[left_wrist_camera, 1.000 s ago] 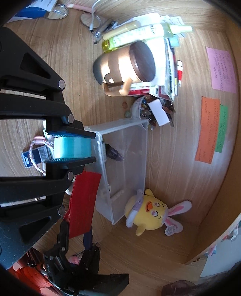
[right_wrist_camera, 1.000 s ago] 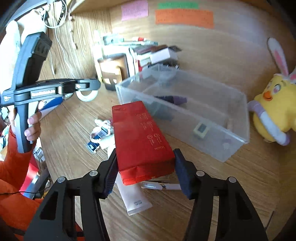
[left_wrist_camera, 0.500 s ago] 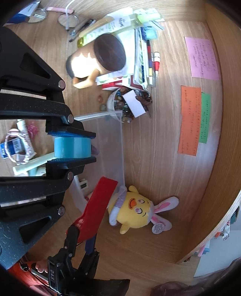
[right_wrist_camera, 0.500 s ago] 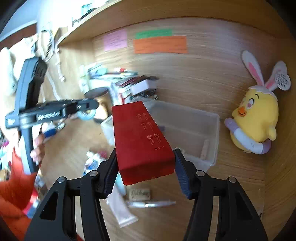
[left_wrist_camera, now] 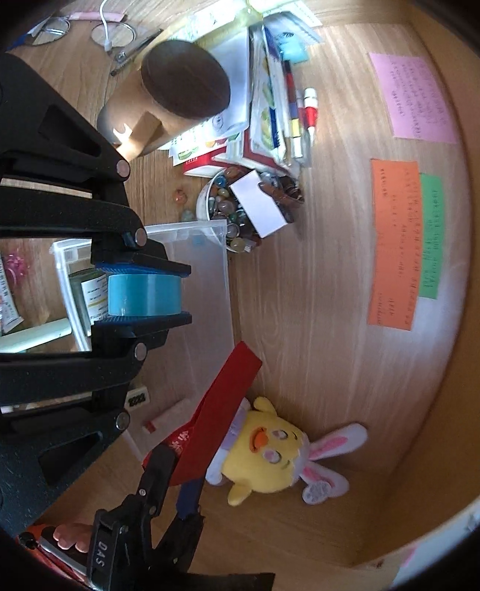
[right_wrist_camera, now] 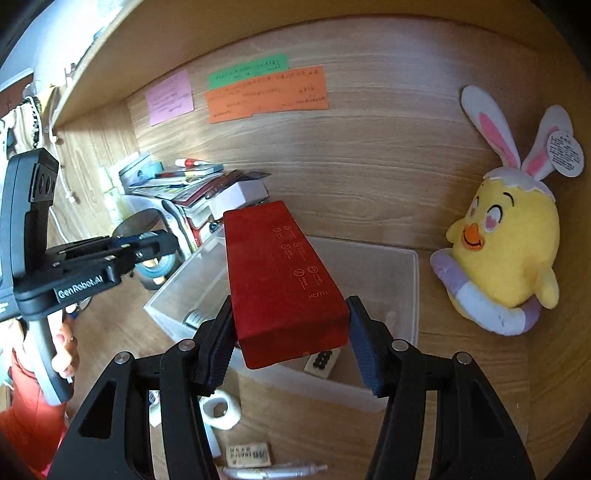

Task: Organize objects
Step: 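Carry the blue tape roll and red pouch into the clear box and release both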

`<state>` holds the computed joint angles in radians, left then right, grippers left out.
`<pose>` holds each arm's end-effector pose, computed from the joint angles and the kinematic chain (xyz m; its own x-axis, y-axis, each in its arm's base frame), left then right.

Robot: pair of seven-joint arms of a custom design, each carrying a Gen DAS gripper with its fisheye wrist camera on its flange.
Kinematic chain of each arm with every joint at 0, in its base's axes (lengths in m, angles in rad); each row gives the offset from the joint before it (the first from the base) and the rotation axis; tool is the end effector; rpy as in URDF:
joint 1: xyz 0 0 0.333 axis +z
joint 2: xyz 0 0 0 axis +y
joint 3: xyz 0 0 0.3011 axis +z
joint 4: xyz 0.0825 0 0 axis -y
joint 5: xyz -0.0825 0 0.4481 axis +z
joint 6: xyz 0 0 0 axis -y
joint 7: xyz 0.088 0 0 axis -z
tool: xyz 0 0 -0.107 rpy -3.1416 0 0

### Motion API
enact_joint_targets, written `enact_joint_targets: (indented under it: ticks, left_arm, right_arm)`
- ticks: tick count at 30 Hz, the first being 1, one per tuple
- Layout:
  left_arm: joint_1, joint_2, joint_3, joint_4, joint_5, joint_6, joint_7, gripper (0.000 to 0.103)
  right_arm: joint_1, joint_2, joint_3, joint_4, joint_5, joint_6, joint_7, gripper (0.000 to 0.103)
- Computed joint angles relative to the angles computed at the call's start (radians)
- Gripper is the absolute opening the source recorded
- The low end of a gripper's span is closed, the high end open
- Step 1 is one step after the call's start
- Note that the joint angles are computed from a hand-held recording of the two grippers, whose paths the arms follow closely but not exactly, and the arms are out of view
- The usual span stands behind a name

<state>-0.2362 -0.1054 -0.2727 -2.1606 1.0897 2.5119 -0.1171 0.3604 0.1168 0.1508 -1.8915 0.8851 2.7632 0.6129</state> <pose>0.5280 -0.3054 0.4418 0.3248 -0.9373 0.1265 -0.5432 -0.2943 -0.7863 0.6180 0.3055 0.4760 0.7166 -0.6885 -0.1116 -0.4822 -0.3734 -0.7925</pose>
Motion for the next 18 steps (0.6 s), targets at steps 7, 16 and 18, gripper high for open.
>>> enact_joint_targets:
  ticks: [7,16,18]
  left_arm:
    - [0.001,0.085,0.025,0.051,-0.073,-0.001,0.089,0.017]
    - [-0.009,0.140,0.047,0.076,-0.093,0.017,0.149,0.017]
    - [-0.012,0.151,0.050,0.084,-0.097,0.013,0.161,0.017]
  right_arm:
    - [0.025,0.084,-0.010,0.066,-0.160,0.010,0.131,0.053]
    - [0.032,0.187,-0.028,0.152,-0.321,-0.024,0.293,0.053]
    - [0.033,0.198,-0.030,0.159,-0.345,-0.021,0.312,0.053]
